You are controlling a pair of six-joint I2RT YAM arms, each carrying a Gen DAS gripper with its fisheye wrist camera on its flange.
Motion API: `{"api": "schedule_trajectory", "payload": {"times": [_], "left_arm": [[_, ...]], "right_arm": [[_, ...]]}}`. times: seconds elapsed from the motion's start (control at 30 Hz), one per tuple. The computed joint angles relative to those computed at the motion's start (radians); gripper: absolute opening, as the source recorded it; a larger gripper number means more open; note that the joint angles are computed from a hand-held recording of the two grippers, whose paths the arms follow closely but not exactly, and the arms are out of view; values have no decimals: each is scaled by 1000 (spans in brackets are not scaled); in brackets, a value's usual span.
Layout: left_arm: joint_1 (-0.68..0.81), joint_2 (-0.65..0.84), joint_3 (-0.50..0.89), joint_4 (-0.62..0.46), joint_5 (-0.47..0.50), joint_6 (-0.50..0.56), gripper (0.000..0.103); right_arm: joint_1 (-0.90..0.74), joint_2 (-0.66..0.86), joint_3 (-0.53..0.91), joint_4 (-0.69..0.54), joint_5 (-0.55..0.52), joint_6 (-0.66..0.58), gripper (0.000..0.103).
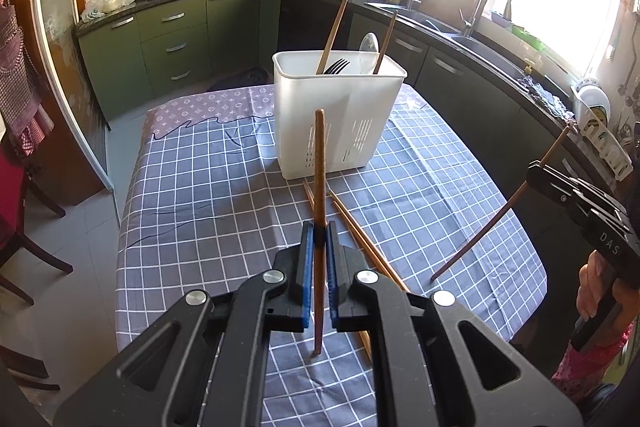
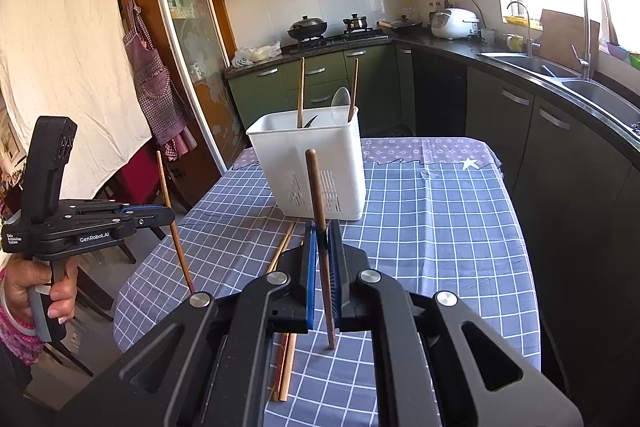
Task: Organize utensils
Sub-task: 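Insert the left tool's chopstick into the white holder and open it while the right tool holds its chopstick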
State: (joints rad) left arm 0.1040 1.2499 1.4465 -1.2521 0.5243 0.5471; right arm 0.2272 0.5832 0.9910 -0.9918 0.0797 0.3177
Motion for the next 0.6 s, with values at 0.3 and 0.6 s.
{"api": "schedule_trajectory", "payload": {"times": [0.3,0.6], "left_arm": [[-43,54,95,-13,-3,-32,6],[-157,245,521,-128,-45,-122,6]], "right_arm": [[-57,-30,-27,20,-56,3,7],[-41,-64,-52,29,-44,35,8]]}}
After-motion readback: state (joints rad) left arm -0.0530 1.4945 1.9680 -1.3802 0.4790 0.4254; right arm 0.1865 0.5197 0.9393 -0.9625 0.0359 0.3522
